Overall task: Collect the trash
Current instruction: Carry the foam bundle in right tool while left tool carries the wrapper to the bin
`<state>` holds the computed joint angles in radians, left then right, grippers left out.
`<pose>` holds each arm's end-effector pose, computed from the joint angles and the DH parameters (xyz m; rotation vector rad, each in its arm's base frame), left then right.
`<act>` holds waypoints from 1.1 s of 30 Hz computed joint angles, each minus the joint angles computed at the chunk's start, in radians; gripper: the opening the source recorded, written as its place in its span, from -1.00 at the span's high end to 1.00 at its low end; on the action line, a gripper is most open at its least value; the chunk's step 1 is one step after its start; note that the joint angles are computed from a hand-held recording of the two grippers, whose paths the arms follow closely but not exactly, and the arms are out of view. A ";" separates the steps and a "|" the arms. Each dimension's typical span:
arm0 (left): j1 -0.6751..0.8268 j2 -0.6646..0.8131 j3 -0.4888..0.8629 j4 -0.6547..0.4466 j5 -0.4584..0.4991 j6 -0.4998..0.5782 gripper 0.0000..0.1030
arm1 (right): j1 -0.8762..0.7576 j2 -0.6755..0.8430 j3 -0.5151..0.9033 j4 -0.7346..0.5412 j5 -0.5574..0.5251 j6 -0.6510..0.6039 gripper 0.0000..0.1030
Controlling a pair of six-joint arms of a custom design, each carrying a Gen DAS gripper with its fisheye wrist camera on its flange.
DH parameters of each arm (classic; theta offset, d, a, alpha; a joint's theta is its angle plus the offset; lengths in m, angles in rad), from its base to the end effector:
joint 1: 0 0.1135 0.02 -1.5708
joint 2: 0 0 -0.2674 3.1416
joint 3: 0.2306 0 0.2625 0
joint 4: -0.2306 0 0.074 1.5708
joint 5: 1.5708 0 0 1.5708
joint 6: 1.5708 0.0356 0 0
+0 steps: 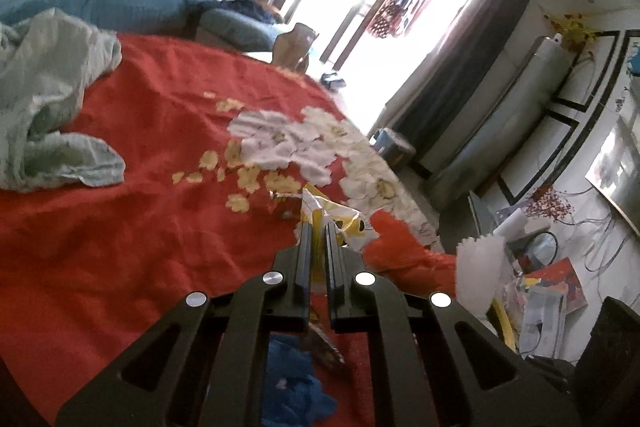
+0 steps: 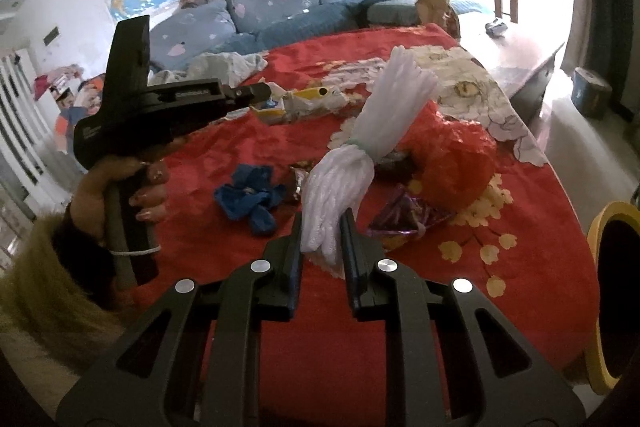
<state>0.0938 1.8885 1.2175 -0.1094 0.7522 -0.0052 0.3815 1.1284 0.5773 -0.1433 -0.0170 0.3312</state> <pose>0.4125 0.0144 0.1853 0.2531 2.2148 -0.8271 0.2215 0.0895 0.2023 -0.0669 2.2951 0.3936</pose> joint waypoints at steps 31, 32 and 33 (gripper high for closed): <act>-0.129 -0.364 -0.271 0.070 0.025 0.016 0.89 | -0.277 -0.328 -0.070 -0.198 -0.038 -0.090 0.76; -0.135 -0.366 -0.273 0.071 0.021 0.016 0.89 | -0.303 -0.342 -0.072 -0.206 -0.046 -0.096 0.76; -0.147 -0.371 -0.280 0.073 0.017 0.011 0.89 | -0.320 -0.351 -0.073 -0.211 -0.050 -0.101 0.76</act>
<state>-0.0527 1.5176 0.9376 -0.0364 0.7690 0.0061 0.0612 0.7776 0.5043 -0.3544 -0.0672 0.2301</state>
